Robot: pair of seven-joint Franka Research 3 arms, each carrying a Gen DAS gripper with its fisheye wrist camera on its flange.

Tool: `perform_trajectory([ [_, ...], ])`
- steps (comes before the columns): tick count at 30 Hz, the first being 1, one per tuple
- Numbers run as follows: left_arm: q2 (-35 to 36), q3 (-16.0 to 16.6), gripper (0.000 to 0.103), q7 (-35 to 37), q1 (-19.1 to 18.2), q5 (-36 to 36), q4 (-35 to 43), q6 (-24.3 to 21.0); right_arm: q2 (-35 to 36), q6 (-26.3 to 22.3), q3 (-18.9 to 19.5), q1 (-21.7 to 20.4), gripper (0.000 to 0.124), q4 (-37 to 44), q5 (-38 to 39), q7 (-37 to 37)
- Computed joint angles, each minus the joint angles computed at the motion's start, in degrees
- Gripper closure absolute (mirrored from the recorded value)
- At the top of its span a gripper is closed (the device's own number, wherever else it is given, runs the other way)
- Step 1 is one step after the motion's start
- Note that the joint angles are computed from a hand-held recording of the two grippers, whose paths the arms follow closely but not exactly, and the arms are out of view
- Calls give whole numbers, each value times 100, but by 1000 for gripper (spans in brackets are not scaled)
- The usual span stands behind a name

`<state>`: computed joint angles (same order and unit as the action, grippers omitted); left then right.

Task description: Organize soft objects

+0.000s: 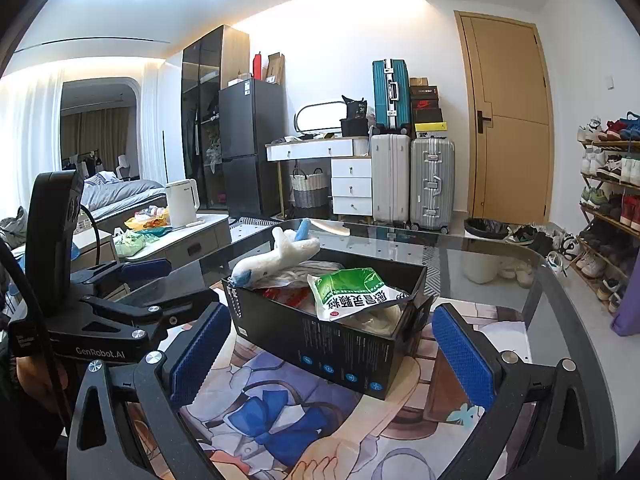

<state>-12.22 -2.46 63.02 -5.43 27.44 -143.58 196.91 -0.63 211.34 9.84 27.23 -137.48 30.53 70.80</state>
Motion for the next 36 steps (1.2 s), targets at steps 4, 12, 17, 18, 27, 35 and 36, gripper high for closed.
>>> perform_trajectory([
  [4,-31,-243,0,173,200,-157,-56,78,3,9,2,4,22,2,14,-21],
  [12,-52,-250,0,248,166,-255,-82,97,3,10,-3,-2,22,-6,-25,18],
  [17,-55,-233,0,260,152,-264,-96,108,7,17,-9,-4,22,-9,-64,49],
  [18,-55,-232,0,261,151,-265,-97,108,12,9,-7,-4,22,-1,-49,35],
  [27,-80,-298,0,325,191,-361,-123,115,9,22,-2,4,22,-8,-16,9],
  [35,-72,-186,0,261,104,-268,-94,86,12,30,-2,8,22,-13,-16,5],
  [36,-74,-217,0,270,127,-288,-89,77,11,19,-6,4,22,-14,-42,25],
])
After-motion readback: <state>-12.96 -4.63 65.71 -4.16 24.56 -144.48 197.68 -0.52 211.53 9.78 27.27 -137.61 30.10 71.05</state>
